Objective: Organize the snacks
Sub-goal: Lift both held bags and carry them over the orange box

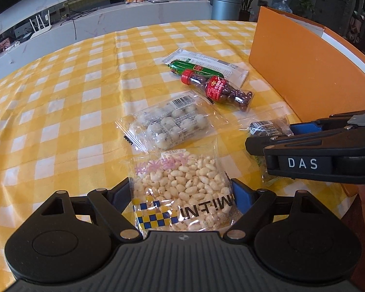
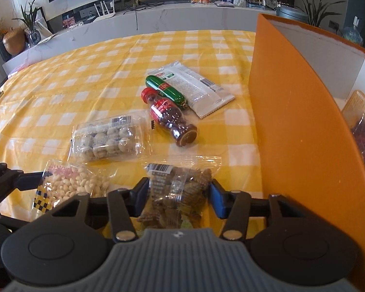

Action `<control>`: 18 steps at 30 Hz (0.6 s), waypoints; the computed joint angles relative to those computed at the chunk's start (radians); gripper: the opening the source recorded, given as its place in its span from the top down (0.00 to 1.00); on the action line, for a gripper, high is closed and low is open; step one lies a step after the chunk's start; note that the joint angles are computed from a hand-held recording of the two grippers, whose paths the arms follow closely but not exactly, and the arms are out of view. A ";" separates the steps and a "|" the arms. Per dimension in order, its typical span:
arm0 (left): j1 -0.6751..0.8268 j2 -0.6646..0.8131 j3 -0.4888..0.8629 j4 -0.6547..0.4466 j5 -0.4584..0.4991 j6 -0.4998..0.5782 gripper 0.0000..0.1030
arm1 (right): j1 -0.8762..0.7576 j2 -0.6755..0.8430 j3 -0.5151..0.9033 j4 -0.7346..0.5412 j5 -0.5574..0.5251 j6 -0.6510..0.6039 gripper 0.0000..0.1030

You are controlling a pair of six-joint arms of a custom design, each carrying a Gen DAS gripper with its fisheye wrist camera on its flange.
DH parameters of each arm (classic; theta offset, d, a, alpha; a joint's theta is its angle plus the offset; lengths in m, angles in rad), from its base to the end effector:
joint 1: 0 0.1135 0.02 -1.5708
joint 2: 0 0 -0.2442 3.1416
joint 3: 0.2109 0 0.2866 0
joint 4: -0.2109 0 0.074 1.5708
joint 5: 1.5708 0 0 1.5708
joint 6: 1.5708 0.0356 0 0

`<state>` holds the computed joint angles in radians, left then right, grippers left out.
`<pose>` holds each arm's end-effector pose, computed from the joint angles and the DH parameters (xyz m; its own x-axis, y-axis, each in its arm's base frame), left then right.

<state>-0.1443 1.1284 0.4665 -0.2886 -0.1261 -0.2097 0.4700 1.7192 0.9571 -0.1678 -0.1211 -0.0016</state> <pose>0.2351 -0.0296 0.1203 -0.8022 -0.0921 -0.5898 -0.0988 0.9949 -0.0209 0.3240 0.1694 0.1173 -0.7138 -0.3644 -0.5981 -0.5151 0.8518 0.0959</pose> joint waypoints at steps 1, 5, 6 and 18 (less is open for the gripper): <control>0.001 -0.001 -0.001 0.002 0.001 0.000 0.07 | 0.001 -0.001 -0.001 0.000 -0.002 -0.005 0.54; 0.005 -0.038 -0.019 0.001 0.003 -0.009 0.08 | -0.003 -0.018 -0.003 -0.009 -0.018 -0.007 0.59; 0.002 -0.049 -0.023 -0.001 -0.003 -0.013 0.08 | -0.004 -0.031 -0.012 -0.005 -0.020 -0.010 0.59; -0.055 -0.237 -0.002 -0.101 -0.055 -0.060 0.08 | -0.041 -0.210 -0.069 0.002 -0.079 -0.042 0.59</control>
<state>-0.1989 0.8914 0.4647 -0.3896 -0.1808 -0.2693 0.4288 1.5092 0.8885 -0.1658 -0.2006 -0.0435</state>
